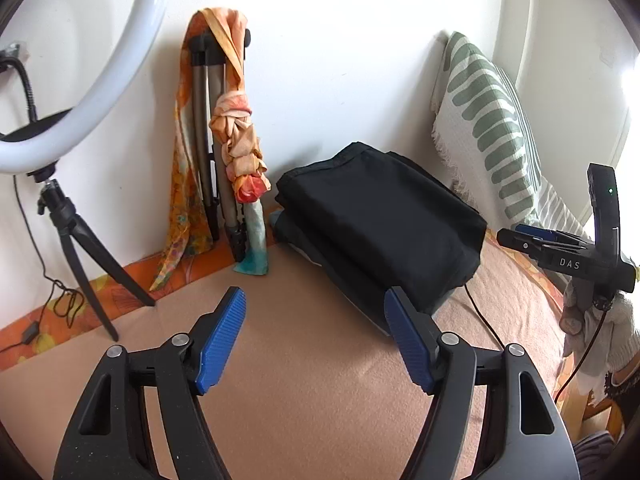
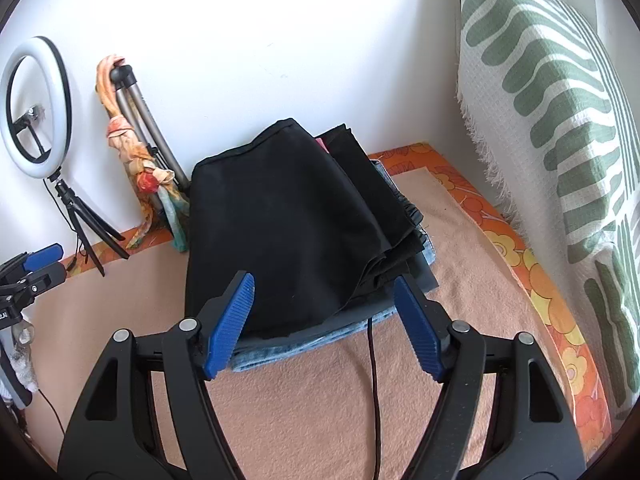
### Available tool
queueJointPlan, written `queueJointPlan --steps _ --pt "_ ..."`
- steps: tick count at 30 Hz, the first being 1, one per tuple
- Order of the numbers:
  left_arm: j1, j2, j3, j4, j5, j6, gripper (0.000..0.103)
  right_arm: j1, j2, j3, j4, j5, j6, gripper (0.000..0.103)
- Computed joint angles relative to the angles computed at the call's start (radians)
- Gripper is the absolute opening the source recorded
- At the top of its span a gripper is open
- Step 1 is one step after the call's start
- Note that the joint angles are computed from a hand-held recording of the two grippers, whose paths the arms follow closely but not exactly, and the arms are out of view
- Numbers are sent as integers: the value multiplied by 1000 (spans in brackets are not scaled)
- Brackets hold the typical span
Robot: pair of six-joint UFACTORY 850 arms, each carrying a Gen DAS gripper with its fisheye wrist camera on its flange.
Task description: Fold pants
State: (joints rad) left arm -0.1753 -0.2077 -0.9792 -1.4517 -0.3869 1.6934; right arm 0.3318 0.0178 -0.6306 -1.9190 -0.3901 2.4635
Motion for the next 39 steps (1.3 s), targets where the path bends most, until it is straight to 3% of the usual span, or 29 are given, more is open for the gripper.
queueJointPlan --steps 6,10,19,23,28,36,39 --pt "24 176 156 -110 -29 112 80 198 76 27 254 -189 -203 92" --pt "53 290 253 -156 -61 146 82 329 96 33 323 -317 -231 101" --pt "131 491 423 -200 -81 170 88 559 67 20 375 -484 -207 103" --pt "164 547 472 -208 -90 179 93 607 38 11 363 -507 -171 103" --pt "188 590 526 -346 -66 330 96 647 -15 -1 332 -548 -111 103" --pt "201 614 554 -426 -24 438 96 650 -63 -4 287 -556 -55 103" --pt "179 624 567 -547 13 569 99 639 -66 2 277 -535 -31 103"
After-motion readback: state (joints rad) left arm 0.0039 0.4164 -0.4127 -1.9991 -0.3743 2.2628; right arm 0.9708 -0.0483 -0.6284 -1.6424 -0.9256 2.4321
